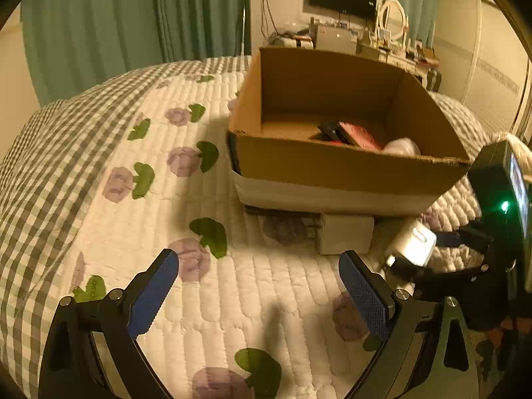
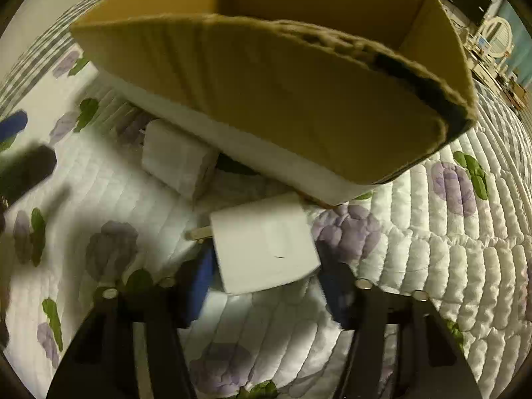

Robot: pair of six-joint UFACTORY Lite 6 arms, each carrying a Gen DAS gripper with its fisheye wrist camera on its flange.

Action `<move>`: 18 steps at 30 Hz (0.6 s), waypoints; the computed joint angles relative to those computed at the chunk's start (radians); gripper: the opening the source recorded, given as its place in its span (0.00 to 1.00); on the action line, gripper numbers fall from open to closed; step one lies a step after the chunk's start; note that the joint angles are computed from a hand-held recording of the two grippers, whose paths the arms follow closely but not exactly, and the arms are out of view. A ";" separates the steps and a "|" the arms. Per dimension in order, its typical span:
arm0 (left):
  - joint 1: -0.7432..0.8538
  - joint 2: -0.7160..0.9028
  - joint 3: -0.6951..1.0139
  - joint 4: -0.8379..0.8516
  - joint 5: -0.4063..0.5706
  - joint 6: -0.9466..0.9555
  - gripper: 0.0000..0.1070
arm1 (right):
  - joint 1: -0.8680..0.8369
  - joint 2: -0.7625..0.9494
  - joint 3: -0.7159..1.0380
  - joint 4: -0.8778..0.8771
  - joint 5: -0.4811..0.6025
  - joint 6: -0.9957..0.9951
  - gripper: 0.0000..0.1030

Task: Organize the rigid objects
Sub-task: 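Grasp the white charger with the right tool beside the box, then lower the white charger into the box and open the right tool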

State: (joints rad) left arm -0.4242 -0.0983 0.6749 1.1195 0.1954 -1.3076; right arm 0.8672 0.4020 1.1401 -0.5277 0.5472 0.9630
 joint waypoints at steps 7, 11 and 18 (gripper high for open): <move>-0.100 0.064 0.060 -0.087 0.056 0.045 0.92 | 0.033 -0.177 -0.152 -0.114 -0.031 0.213 0.51; -0.146 0.165 0.132 -0.115 0.046 0.033 0.92 | 0.033 -0.339 -0.280 -0.176 -0.053 0.358 0.49; -0.197 0.353 0.257 0.037 0.074 -0.149 0.91 | -0.048 -0.443 -0.339 -0.171 -0.032 0.394 0.49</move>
State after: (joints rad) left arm -0.6214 0.2550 0.9323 1.1563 0.2692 -1.4564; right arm 0.8193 -0.0408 0.8009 -0.6987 0.5152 1.3567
